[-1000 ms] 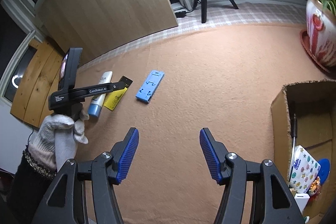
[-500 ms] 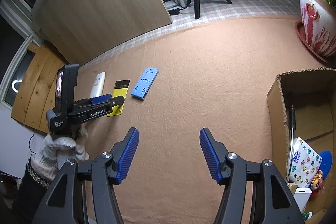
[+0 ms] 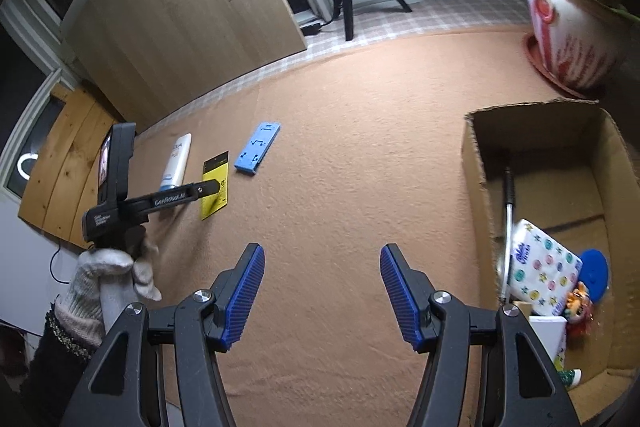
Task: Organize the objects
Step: 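Lower the left gripper onto the yellow ruler card and close it, then carry the yellow ruler card to the box and open the left gripper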
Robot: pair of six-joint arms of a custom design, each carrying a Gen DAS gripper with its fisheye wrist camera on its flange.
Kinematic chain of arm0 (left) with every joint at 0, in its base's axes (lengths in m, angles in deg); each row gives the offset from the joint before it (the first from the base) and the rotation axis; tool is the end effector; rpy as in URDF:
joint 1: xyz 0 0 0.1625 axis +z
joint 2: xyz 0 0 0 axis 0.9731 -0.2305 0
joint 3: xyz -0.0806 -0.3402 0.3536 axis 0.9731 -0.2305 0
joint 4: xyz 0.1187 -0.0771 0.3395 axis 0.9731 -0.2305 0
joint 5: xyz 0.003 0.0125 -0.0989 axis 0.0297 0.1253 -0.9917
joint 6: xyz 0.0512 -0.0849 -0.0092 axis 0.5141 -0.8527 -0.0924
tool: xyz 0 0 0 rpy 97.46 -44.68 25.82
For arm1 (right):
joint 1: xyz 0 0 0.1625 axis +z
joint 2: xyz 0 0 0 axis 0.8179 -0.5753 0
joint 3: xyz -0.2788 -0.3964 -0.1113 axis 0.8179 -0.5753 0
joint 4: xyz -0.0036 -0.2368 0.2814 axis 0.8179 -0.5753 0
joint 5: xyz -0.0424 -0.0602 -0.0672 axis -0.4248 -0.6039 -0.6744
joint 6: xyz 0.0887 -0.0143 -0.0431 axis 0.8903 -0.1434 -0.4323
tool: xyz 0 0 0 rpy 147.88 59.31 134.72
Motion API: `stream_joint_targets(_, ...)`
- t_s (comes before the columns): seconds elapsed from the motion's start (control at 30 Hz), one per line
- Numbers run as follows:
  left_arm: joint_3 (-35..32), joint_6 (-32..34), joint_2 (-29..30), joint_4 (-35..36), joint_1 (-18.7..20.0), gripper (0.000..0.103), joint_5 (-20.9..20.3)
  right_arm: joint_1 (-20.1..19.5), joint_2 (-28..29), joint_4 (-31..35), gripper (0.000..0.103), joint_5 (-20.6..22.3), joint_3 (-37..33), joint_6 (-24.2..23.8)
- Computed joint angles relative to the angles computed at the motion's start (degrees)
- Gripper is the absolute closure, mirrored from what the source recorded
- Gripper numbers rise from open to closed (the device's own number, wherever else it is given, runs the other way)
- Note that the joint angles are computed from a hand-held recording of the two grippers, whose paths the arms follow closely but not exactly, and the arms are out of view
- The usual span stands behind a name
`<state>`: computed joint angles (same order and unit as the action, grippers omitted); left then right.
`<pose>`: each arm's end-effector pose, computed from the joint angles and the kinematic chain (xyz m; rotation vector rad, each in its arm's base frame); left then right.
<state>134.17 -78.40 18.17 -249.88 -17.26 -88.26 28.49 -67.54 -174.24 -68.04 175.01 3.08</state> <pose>-0.1567 -0.6714 -0.0003 -0.1695 2.3860 -0.6012 0.0360 -0.6368 0.2497 0.4344 -2.7162 0.4677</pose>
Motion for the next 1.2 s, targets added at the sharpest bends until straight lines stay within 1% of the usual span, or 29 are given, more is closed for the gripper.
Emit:
stream_joint_targets(0.07, -2.64, -3.12, 0.44, 5.91, 0.13, 0.037, 0.41, -0.11, -0.41, -0.33, 0.046, 0.32, 0.25, 0.08)
stream_joint_targets(0.1, -3.52, -3.97, 0.70, 7.13, 0.18, 0.037, 0.31, -0.16, -0.62, -0.50, 0.046, 0.47, 0.40, 0.07)
stream_joint_targets(0.17, -5.47, -3.91, 1.53, 8.99, 0.15, 0.037, 0.60, -0.28, -1.03, -0.64, 0.046, 0.74, 0.68, 0.01)
stream_joint_targets(0.23, -7.56, -3.89, 2.54, 12.76, -0.12, 0.037, 2.73, -0.39, -1.51, -1.03, 0.046, 0.80, 1.15, -0.14)
stream_joint_targets(0.3, -8.22, -2.90, 3.06, 13.47, -0.41, 0.042, 3.71, -0.54, -1.99, -1.69, 0.046, 0.72, 1.54, -0.37)
stream_joint_targets(0.33, -7.96, -2.23, 3.10, 12.77, -0.59, 0.045, 3.74, -0.62, -2.19, -2.03, 0.046, 0.62, 1.66, -0.40)
stream_joint_targets(0.43, -7.37, -1.94, 3.03, 12.10, -0.82, 0.045, 3.55, -0.97, -2.70, -2.27, 0.046, 0.63, 1.56, -0.21)
stream_joint_targets(0.5, -5.78, -2.50, 2.34, 10.70, -1.01, 0.045, 2.88, -1.24, -3.12, -2.31, 0.046, 0.82, 1.53, 0.02)
stream_joint_targets(0.63, -0.91, -3.54, 0.43, 4.98, -1.88, 0.046, 0.92, -1.88, -4.21, -2.49, 0.046, 1.41, 1.81, -0.16)
stream_joint_targets(0.7, 1.64, -4.33, -0.27, 2.16, -3.42, 0.047, 0.43, -2.31, -4.75, -2.79, 0.046, 1.47, 2.11, -0.22)
stream_joint_targets(0.83, 3.05, -1.53, -0.29, -1.65, -6.77, 0.047, 0.58, -3.03, -6.12, -3.78, 0.046, 1.28, 3.07, -0.34)
stream_joint_targets(0.93, 2.17, 2.02, 0.63, -4.79, -8.64, 0.047, -0.88, -3.52, -7.46, -5.61, 0.046, 0.41, 4.46, -1.03)
stream_joint_targets(1.0, 1.06, 3.80, 1.44, -5.59, -9.99, 0.047, -1.97, -3.95, -8.38, -6.61, 0.046, -0.16, 5.33, -1.53)
stream_joint_targets(1.2, -6.73, 11.30, 6.31, -6.19, -13.02, 0.047, -8.11, -5.31, -10.86, -9.41, 0.046, -1.45, 7.57, -2.89)
